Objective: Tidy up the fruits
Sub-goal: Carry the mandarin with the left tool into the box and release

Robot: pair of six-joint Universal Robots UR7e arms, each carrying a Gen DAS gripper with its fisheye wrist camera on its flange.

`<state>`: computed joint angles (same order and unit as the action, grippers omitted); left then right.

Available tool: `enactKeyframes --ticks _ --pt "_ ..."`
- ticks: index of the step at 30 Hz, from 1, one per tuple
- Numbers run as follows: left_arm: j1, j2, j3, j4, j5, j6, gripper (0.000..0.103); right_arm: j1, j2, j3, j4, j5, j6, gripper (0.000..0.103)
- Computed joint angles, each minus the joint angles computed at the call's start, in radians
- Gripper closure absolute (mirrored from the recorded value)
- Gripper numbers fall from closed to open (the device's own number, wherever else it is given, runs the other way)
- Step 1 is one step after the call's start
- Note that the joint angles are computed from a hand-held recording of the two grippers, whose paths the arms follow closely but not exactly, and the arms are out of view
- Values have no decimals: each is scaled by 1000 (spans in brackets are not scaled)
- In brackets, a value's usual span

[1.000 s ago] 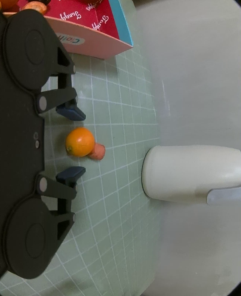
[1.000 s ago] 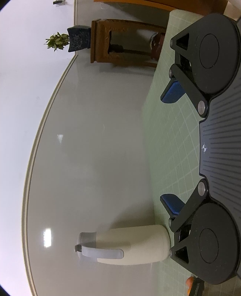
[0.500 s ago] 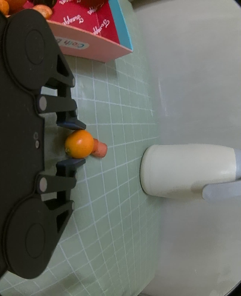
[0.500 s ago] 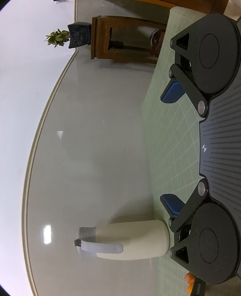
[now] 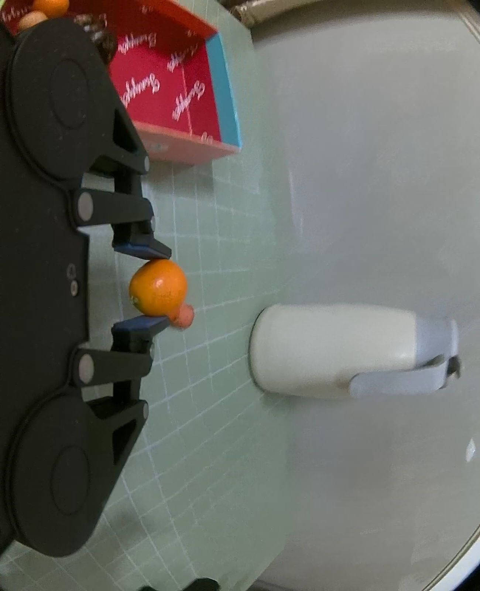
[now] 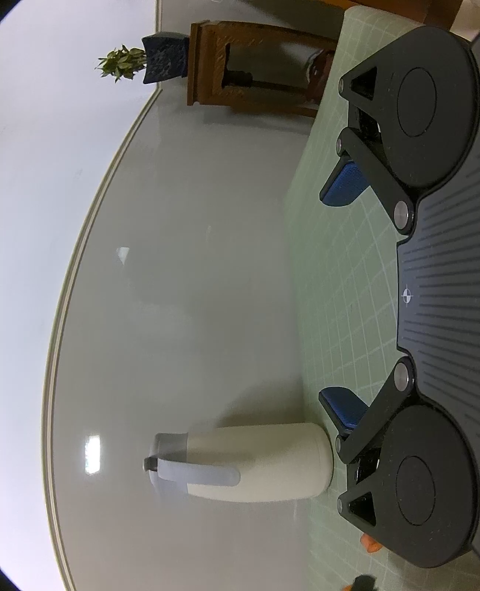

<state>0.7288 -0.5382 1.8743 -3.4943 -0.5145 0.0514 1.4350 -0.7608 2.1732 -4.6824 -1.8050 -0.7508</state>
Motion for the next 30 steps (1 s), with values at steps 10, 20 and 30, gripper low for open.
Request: enactKeyframes --ticks 10,20,30 --pt "-15 -69 76 -62 148 -36 80 16 34 -4 -3 23 -42 0" --pt "24 -152 163 29 283 -206 79 30 70 4 -1 70 -85 0" --pt "53 -284 270 378 369 -619 39 56 74 21 98 109 -78 0"
